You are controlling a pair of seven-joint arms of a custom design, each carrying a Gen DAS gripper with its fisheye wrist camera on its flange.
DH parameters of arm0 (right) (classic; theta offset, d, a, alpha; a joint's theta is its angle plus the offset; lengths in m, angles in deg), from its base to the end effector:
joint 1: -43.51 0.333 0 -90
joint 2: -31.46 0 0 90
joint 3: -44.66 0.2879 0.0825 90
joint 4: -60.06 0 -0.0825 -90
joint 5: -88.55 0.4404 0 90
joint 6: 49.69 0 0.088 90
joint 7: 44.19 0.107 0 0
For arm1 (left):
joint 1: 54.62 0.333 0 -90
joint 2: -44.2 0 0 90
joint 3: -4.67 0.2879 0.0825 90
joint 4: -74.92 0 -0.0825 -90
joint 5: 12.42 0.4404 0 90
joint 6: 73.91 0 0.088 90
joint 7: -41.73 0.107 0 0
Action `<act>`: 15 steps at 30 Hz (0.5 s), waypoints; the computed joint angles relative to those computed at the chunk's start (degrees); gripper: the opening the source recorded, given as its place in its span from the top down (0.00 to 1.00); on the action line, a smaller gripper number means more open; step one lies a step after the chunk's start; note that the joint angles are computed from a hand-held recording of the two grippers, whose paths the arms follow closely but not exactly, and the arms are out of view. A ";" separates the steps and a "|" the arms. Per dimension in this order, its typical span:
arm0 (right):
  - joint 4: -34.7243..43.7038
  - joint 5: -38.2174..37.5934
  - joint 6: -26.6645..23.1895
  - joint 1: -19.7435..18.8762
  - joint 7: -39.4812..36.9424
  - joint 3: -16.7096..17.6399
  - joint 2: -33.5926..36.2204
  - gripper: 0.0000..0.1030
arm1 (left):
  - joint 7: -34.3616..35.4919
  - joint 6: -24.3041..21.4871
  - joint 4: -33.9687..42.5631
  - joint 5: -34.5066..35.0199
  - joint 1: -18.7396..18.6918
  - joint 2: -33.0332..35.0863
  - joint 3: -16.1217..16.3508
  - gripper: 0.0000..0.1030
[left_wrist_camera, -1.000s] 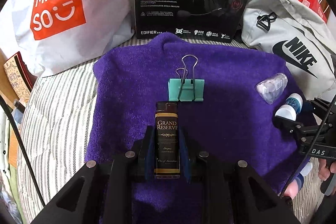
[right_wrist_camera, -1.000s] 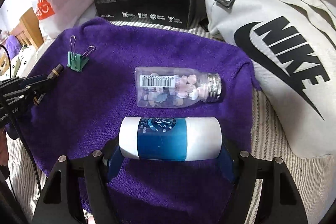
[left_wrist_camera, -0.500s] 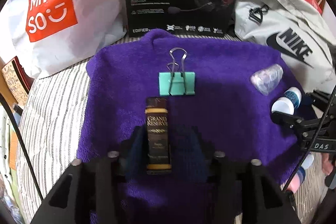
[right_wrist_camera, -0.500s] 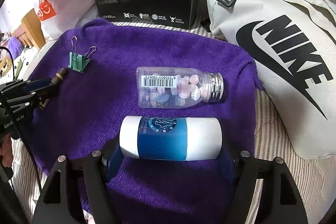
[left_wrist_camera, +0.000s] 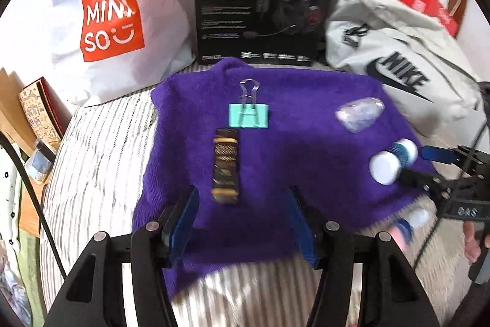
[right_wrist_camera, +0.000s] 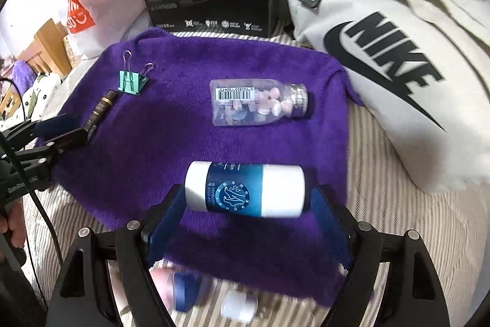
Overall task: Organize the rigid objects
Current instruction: 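Move the left gripper to the pink marker and close on it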
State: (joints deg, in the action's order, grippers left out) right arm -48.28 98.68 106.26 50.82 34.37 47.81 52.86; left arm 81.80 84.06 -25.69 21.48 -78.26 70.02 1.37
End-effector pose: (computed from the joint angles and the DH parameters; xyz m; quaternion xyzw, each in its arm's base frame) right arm 0.6890 0.1187 0.2955 -0.7615 0.6045 -0.1169 0.2028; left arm 0.6419 -0.3481 0.3113 -0.6460 0.6968 -0.2417 0.1969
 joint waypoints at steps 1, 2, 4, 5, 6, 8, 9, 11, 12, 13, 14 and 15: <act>-0.98 0.42 0.31 -0.17 0.06 0.11 -0.84 0.20 | -0.76 0.34 -1.32 0.77 -0.55 -1.13 0.26 0.45; -2.33 1.08 0.73 -0.38 0.17 0.26 -2.02 0.20 | -1.47 0.65 -2.69 1.76 -1.06 -2.28 0.41 0.45; -4.90 2.21 1.36 -0.65 0.14 0.44 -4.30 0.20 | -2.66 1.20 -5.16 3.58 -1.63 -4.19 0.31 0.45; -6.49 2.06 1.98 -0.36 0.80 0.13 -5.65 0.20 | -3.35 1.50 -6.63 4.59 -1.92 -5.29 0.11 0.45; -8.35 1.61 2.87 0.04 1.73 -0.27 -7.17 0.20 | -3.91 1.81 -8.15 5.37 -2.07 -6.43 -0.29 0.45; -11.65 1.17 3.96 0.46 3.06 -0.72 -9.91 0.20 | -4.73 2.93 -10.82 6.47 -2.00 -8.09 -1.27 0.45; -12.90 0.95 4.39 0.64 3.62 -0.89 -10.92 0.20 | -4.27 3.44 -11.86 6.46 -1.72 -8.60 -2.01 0.45; -17.08 2.29 6.10 0.51 3.51 -0.73 -14.40 0.20 | -4.46 4.31 -14.32 7.30 -1.75 -9.96 -2.76 0.45; -18.45 3.99 6.48 0.33 2.52 -0.49 -15.60 0.20 | -4.71 4.93 -15.91 7.69 -1.68 -10.83 -3.06 0.45; -20.26 6.12 6.92 0.22 1.29 -0.28 -17.24 0.20 | -4.88 5.41 -17.27 7.96 -1.53 -11.60 -3.36 0.45; -21.73 7.41 7.46 0.39 0.64 -0.34 -18.56 0.20 | -4.12 6.44 -18.87 7.66 -1.05 -12.39 -3.97 0.45; -23.33 8.29 8.17 0.69 0.27 -0.50 -19.98 0.20 | -2.87 7.76 -20.53 6.96 -0.44 -13.18 -4.66 0.45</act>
